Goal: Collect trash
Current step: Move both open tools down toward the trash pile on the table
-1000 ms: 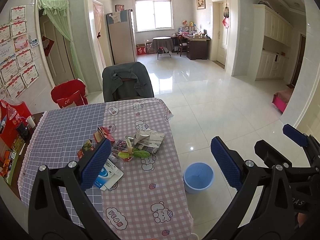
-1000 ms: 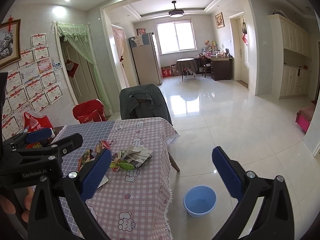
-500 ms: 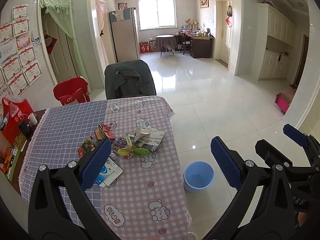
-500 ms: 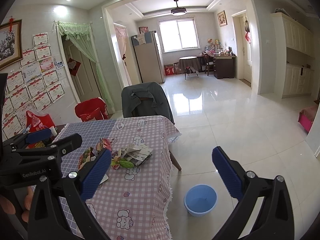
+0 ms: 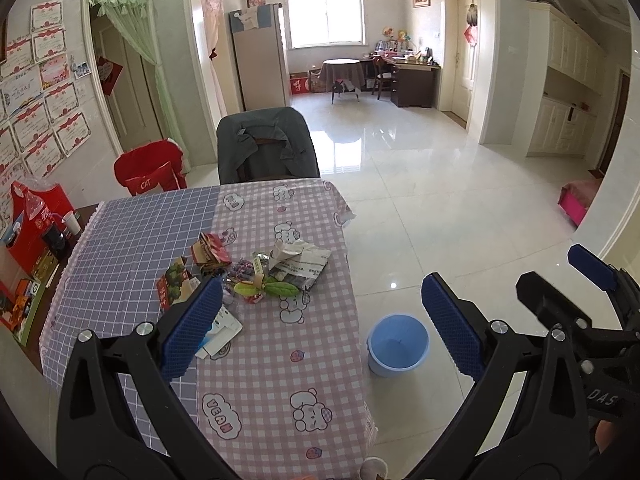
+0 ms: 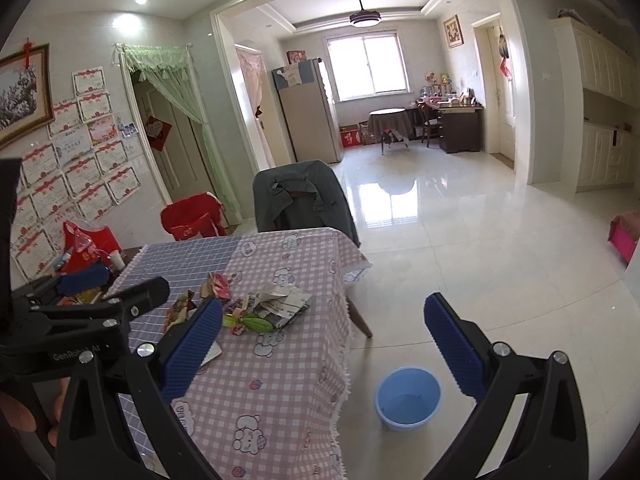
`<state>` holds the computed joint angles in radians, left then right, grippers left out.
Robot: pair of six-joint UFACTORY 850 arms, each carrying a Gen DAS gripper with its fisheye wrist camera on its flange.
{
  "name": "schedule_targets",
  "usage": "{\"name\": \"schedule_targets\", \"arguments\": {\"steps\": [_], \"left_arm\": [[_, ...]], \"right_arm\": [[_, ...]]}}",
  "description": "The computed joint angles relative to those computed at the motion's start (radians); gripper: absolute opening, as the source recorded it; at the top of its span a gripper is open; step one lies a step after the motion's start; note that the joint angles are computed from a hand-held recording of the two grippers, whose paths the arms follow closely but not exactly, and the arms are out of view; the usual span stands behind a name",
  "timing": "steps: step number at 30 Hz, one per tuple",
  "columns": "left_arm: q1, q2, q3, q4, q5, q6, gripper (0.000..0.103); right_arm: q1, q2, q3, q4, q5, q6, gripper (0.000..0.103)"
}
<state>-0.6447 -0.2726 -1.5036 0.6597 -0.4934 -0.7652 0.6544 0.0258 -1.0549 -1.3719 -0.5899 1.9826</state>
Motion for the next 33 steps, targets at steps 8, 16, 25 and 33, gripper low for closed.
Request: {"name": "schedule_targets", "arguments": {"steps": [8,16,25,33], "left_arm": [[0.005,-0.006,0.005,-0.049,-0.068,-0.002,0.098],[0.097,-0.030,0.016,-0.168,-0.078,0.078,0.098],[0.273,-0.132,-0.030,-0.350,-0.045,0.311,0.098],[0.363,-0.306,-0.167,-0.383,-0.078,0.476,0.098]], "right_arm": [[-0.038,-0.006,0.015,0.019,0.106,-0.004,0.099],[-0.076,-0.134,-0.090,0.163,0.212,-0.084,0.099],[-0.058,-0.425,-0.431,0.503,0.136,-0.426,0.099],[-0.050,-0.697,-0.764,0.765,0.006,-0.648,0.099]]}}
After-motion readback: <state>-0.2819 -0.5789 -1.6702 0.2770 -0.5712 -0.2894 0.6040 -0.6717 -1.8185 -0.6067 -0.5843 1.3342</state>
